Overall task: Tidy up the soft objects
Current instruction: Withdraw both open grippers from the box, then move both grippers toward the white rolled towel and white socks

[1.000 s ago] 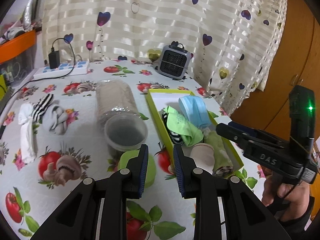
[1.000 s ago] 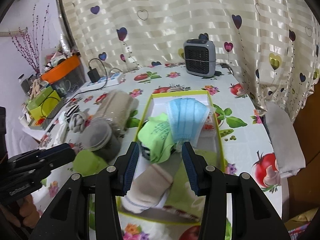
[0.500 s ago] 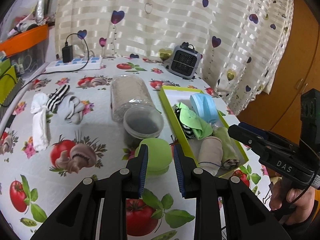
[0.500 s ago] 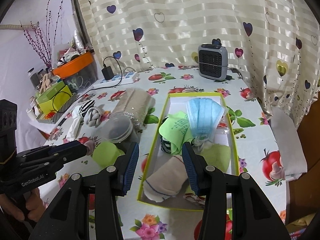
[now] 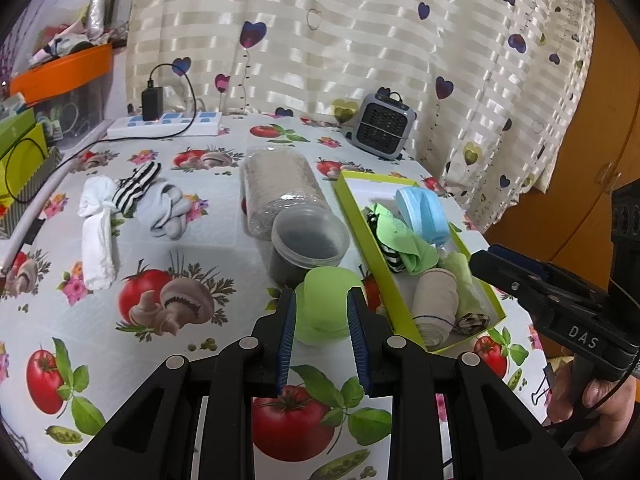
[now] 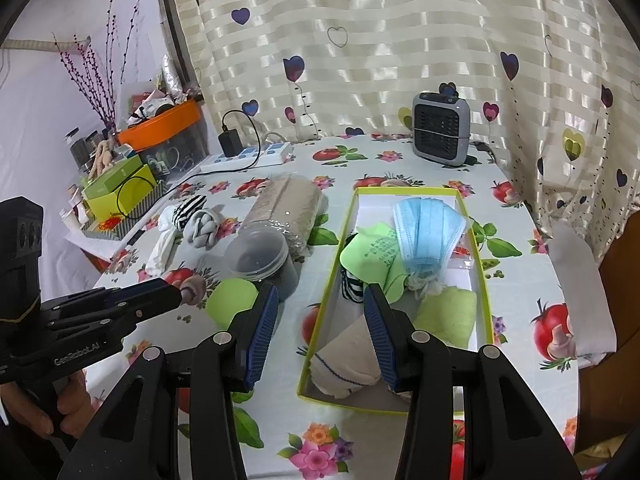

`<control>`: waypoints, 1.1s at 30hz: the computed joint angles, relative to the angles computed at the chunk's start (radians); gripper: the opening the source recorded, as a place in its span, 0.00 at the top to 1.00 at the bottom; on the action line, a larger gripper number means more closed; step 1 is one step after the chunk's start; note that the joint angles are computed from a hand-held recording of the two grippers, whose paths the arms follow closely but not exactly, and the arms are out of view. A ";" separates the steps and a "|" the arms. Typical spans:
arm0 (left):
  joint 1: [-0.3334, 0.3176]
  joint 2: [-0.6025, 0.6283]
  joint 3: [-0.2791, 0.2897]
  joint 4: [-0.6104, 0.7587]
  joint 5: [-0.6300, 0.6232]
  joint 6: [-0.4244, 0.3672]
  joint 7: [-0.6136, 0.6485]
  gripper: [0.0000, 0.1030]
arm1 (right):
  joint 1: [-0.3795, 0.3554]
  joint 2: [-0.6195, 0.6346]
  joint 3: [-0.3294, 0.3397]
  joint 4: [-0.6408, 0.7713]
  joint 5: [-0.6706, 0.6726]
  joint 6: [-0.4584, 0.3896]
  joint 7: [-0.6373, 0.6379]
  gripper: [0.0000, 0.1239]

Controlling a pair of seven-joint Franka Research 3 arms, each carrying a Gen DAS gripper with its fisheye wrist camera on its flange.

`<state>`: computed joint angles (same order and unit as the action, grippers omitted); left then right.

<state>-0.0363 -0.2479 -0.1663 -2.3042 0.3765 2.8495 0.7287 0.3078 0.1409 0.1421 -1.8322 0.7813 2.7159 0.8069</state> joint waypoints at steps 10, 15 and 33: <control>0.020 -0.012 -0.006 -0.012 0.032 -0.024 -0.051 0.76 | 0.005 -0.001 0.002 0.002 -0.002 -0.010 -0.006 0.63; 0.024 -0.016 -0.002 -0.019 0.036 -0.031 -0.061 0.76 | 0.008 0.002 0.003 0.009 -0.009 -0.017 -0.006 0.63; 0.060 -0.041 0.015 -0.060 0.043 -0.047 -0.093 0.76 | 0.029 0.031 0.021 0.058 -0.044 -0.047 -0.018 0.63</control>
